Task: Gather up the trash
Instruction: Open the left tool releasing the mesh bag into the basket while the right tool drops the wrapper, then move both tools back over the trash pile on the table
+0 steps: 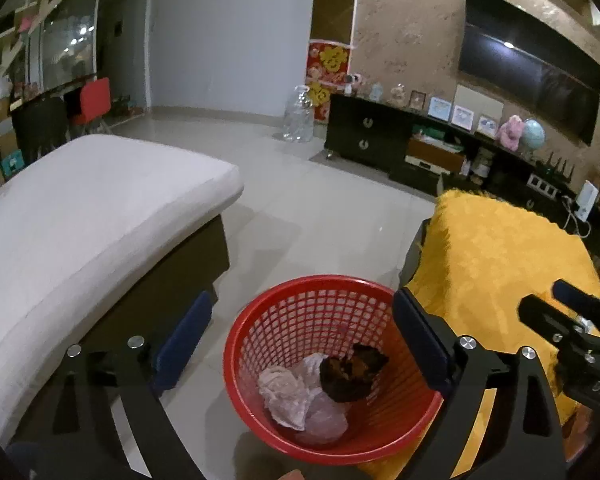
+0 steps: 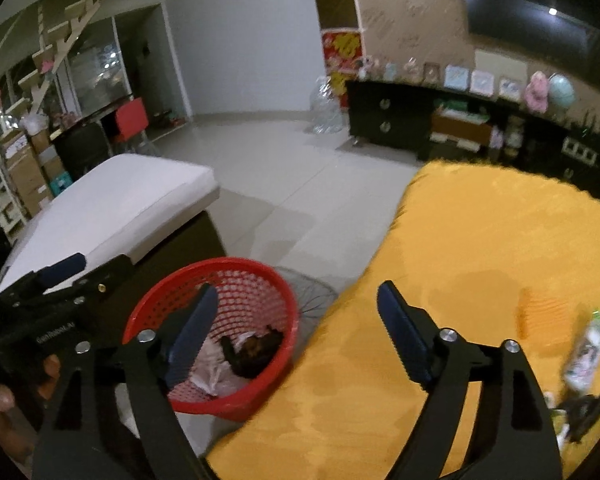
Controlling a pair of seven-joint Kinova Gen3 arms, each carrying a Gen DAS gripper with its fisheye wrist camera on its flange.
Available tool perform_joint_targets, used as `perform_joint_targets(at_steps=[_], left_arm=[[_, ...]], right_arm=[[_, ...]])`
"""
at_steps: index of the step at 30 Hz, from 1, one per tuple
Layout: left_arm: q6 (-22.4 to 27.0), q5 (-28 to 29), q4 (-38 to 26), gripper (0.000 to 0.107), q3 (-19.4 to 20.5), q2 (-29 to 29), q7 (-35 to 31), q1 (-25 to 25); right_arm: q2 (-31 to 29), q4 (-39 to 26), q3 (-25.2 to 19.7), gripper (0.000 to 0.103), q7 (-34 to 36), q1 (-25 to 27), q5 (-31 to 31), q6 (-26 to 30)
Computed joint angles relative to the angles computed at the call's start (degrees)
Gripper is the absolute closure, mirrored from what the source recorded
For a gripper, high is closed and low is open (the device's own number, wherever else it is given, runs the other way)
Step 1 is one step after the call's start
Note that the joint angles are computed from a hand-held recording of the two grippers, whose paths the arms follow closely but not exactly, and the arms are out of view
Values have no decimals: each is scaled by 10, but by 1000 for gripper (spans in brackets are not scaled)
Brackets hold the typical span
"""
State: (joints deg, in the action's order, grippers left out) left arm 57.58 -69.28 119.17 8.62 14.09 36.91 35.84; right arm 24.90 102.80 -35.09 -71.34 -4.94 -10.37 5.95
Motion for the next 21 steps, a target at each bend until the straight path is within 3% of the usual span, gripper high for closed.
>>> perform_joint_targets(at_steps=[5,10,16,21], left_arm=[[6,-21,-9,14,4,7,-2,10],[8,-35,-21,12,6,17,-10,22],[-13,-50,-23,12,3,18,-4,25],[-26,-64,-26,12,5,20,-6,28]], right_arm=[[-23,33,-25,15,-14,44,14,-42],[-55,74,-13,15,-50,65,47,-79],[-81,105,-20,15,-99,116,87,-93],[-99,126,12,15,-141,129,110,-93]])
